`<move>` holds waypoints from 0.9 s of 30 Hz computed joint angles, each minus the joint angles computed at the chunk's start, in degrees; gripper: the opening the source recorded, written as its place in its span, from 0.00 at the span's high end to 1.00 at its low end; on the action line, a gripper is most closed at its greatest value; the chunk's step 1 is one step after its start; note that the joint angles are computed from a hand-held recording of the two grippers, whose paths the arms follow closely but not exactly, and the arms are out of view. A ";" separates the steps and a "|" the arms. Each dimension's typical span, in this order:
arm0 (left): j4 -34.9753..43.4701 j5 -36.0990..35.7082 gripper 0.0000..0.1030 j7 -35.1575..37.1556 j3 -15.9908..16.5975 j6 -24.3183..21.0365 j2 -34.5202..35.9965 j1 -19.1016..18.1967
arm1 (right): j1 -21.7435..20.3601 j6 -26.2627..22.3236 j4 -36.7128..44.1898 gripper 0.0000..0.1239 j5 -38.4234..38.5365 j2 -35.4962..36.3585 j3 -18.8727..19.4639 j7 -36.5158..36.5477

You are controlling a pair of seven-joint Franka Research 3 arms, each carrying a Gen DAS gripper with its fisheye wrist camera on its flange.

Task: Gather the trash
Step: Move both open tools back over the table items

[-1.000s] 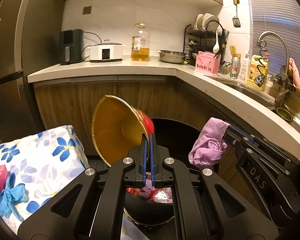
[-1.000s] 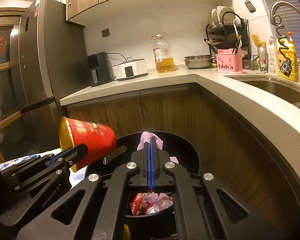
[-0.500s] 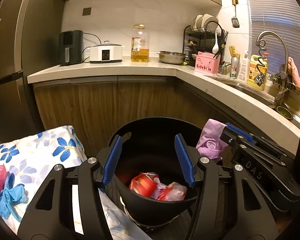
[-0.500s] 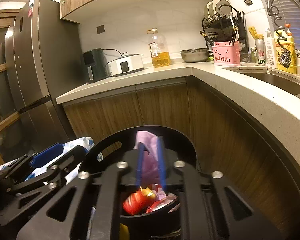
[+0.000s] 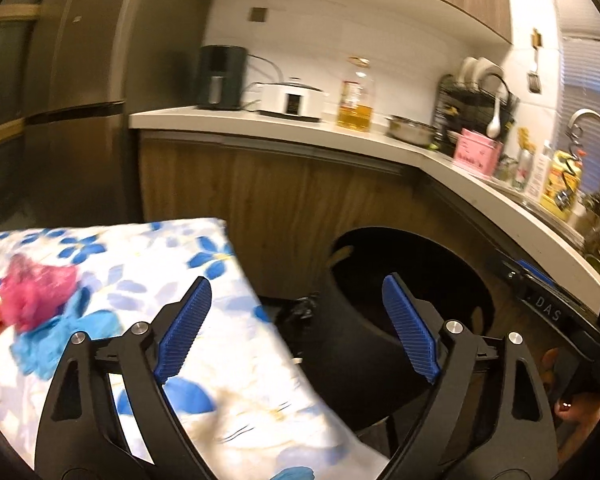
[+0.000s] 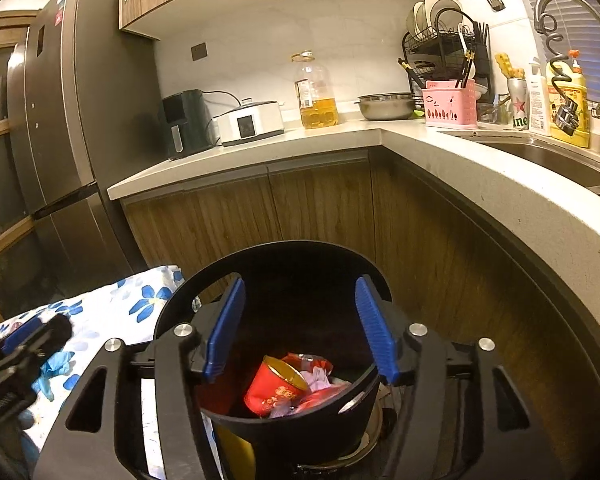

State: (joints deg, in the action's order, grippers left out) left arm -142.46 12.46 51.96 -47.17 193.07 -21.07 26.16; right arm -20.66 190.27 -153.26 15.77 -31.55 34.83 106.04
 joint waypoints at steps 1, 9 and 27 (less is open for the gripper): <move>-1.33 -0.54 0.15 -0.58 0.86 -0.22 -1.70 -0.44 | 0.06 -0.05 -0.15 0.51 0.10 -0.30 0.11 0.17; -7.97 1.10 0.07 -4.97 7.04 -2.19 -10.15 -4.30 | -1.28 -0.43 -2.17 0.34 0.92 -5.91 3.73 4.16; -23.98 5.34 0.06 -8.69 21.51 -5.38 -28.33 -7.96 | 4.28 -1.60 -2.20 0.29 -3.87 -10.38 12.51 15.85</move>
